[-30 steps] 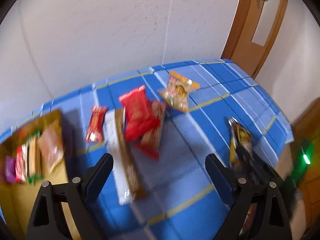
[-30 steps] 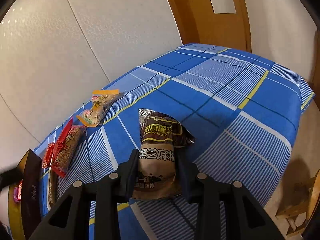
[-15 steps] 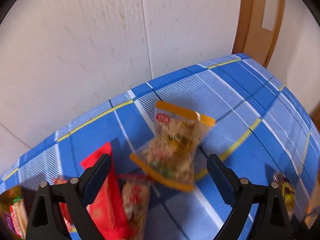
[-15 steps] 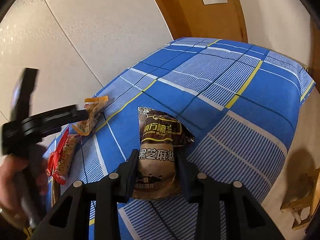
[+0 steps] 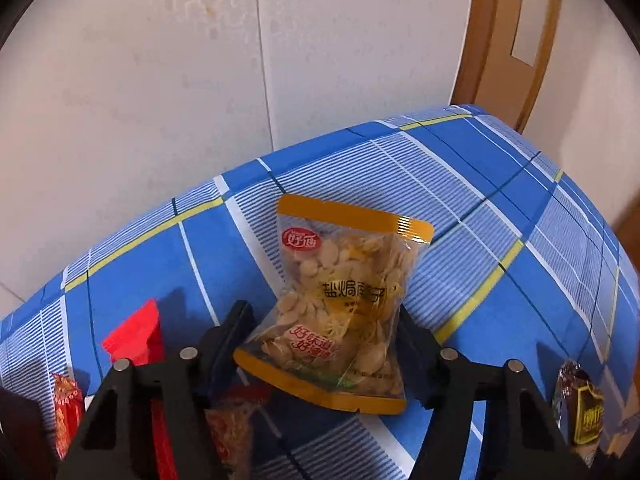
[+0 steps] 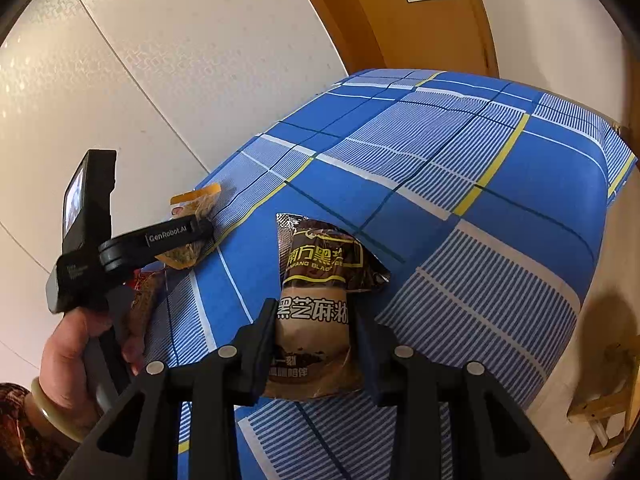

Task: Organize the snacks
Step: 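Lower the left gripper onto the clear orange-topped pistachio bag and close it, then carry the pistachio bag into the tray and open the left gripper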

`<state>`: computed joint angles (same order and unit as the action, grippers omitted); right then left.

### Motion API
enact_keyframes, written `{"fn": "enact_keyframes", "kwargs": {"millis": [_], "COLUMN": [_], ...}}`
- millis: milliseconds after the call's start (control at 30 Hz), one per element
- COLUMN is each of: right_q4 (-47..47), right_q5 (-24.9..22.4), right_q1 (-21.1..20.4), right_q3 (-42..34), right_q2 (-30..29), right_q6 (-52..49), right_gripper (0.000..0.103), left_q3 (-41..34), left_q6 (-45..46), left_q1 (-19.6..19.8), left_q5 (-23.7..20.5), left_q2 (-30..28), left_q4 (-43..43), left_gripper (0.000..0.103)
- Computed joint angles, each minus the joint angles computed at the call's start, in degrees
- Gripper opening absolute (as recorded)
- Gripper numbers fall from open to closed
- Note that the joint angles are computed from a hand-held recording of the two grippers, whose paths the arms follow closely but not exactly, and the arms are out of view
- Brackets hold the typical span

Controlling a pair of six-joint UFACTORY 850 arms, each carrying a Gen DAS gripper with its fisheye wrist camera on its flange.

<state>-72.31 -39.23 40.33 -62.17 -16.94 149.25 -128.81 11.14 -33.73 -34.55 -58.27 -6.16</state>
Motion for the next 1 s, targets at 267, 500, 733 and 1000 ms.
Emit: {"fn": "enact_keyframes", "kwargs": {"millis": [267, 500, 733, 1000], "right_q4": [-0.9, -2.1, -4.7, -5.0], "right_q5": [0.0, -0.7, -0.9, -2.5], "right_q1": [0.1, 0.4, 0.7, 1.3], "right_q3": [0.4, 0.6, 1.5, 1.5], "right_q2": [0.1, 0.0, 0.5, 0.5], "right_q6": [1.3, 2.7, 6.3, 6.5], "right_gripper": [0.037, 0.037, 0.037, 0.037], "left_q3": [18.9, 26.2, 35.3, 44.9], "left_q6": [-8.8, -15.0, -20.2, -14.7], "left_q1": [-1.9, -3.2, -3.0, -1.9], "left_q5": [13.8, 17.1, 20.4, 22.4], "left_q2": [10.2, 14.6, 20.4, 27.1], "left_q4": [12.0, 18.9, 23.2, 15.3], "left_gripper": [0.064, 0.064, 0.063, 0.063]}}
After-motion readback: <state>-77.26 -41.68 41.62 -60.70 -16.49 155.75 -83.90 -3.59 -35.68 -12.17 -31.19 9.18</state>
